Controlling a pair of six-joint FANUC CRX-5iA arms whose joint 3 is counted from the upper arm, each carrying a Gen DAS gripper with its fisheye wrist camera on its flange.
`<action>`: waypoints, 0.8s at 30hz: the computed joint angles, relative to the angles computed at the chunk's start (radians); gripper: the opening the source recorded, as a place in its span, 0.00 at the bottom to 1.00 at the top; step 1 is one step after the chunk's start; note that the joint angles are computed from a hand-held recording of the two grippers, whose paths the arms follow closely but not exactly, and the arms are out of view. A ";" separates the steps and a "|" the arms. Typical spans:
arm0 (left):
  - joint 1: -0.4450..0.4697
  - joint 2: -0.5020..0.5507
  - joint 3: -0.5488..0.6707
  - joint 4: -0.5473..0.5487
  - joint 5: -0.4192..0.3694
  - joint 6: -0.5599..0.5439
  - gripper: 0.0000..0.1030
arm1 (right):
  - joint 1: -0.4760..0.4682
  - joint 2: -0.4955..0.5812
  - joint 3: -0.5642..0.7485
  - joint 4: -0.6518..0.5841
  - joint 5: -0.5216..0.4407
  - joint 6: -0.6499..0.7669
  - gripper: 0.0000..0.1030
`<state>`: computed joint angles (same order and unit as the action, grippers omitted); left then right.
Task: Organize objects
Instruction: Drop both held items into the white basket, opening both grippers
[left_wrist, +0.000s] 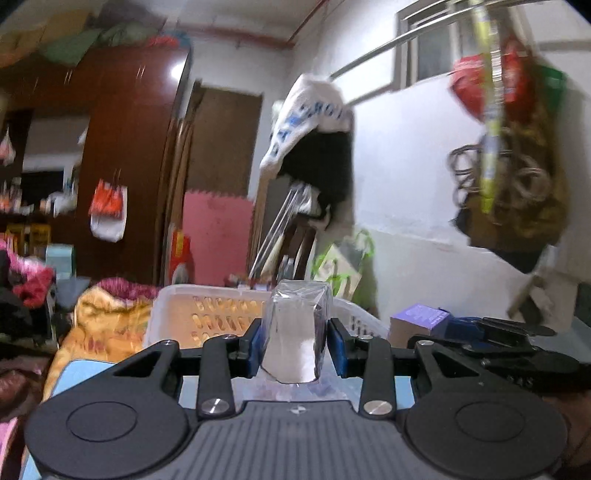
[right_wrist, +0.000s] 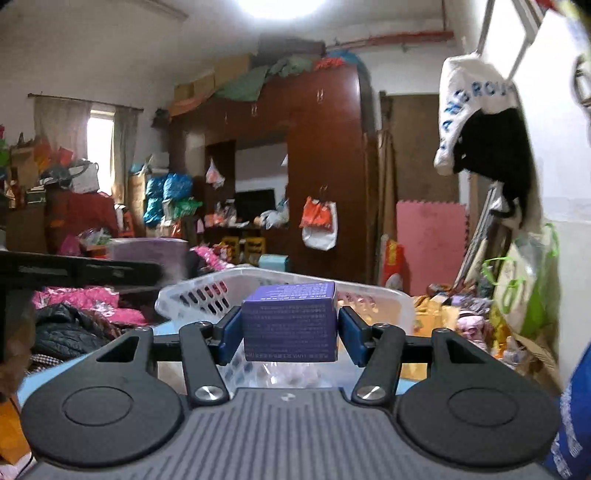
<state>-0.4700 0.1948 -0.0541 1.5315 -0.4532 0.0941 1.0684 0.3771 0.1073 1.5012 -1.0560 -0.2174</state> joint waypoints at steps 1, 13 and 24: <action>0.007 0.031 0.048 -0.082 0.008 0.087 0.39 | -0.012 0.013 0.029 -0.025 0.010 0.034 0.57; 0.063 0.162 0.287 -0.595 -0.011 0.563 0.68 | -0.026 0.056 0.104 -0.174 -0.005 0.153 0.83; -0.092 -0.224 -0.388 0.424 0.069 -0.503 0.76 | 0.152 -0.099 -0.324 0.161 -0.055 -0.362 0.99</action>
